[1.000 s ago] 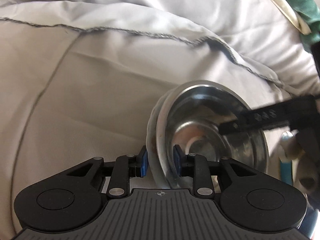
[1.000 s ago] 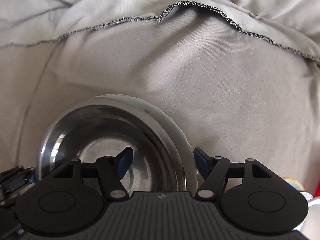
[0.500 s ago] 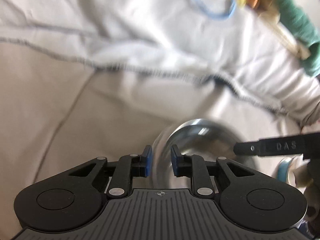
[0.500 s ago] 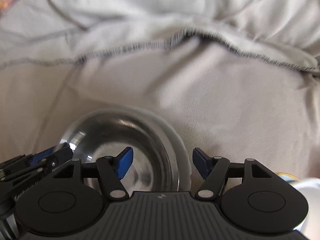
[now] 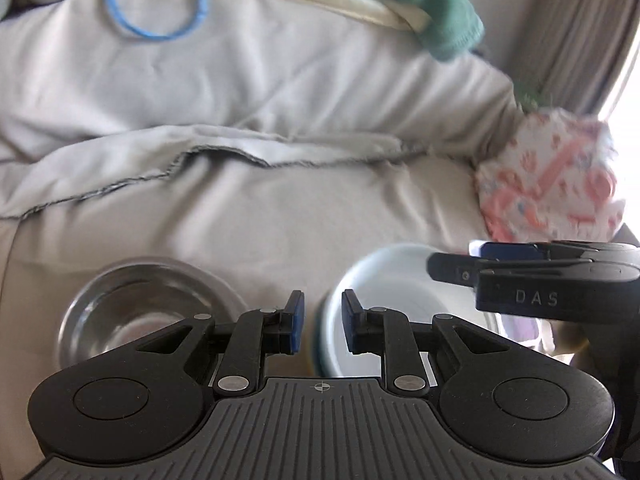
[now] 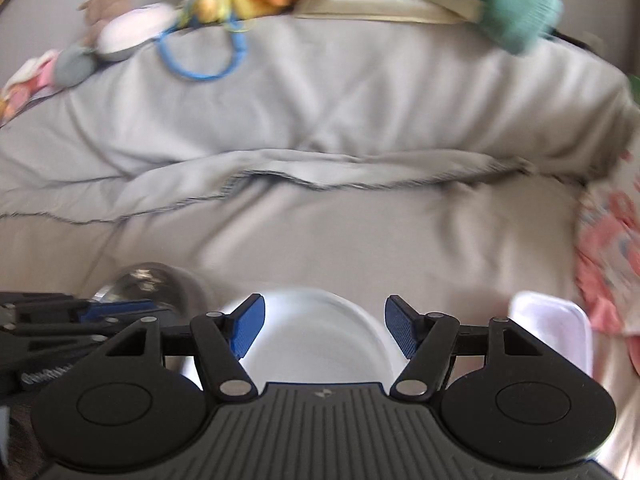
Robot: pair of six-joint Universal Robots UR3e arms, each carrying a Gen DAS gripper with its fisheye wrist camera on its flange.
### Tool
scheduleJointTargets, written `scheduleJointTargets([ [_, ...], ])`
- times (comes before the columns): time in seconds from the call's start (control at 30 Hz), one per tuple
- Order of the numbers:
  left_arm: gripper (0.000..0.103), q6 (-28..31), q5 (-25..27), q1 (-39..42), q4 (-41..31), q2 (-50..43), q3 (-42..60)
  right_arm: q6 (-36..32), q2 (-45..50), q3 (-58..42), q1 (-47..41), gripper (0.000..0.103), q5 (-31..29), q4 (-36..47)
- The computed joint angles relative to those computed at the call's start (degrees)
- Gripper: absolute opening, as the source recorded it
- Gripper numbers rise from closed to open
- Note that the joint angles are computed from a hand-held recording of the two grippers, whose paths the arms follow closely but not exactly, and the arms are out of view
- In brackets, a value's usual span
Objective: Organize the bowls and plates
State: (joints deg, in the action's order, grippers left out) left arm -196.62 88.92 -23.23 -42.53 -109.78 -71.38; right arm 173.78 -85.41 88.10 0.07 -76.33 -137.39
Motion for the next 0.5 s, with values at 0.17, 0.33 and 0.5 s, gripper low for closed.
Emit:
scheduleJointTargets([
  [0.17,0.023,-1.2,5.7,-3.7,-6.5,-5.9,9.0,-1.9,-2.4,8.3,-6.8,0.067,4.3,-2.8],
  [0.33,0.026,-1.9,6.6,-3.7,-9.2,-8.5,12.1,1.5,-0.4,12.6,-9.4,0.067,7.5,-8.5],
  [0.5,0.026,-1.5,6.1,-3.1,-10.8,-11.6,15.7,4.3,3.6,13.9,-10.4,0.067,9.5,-13.4],
])
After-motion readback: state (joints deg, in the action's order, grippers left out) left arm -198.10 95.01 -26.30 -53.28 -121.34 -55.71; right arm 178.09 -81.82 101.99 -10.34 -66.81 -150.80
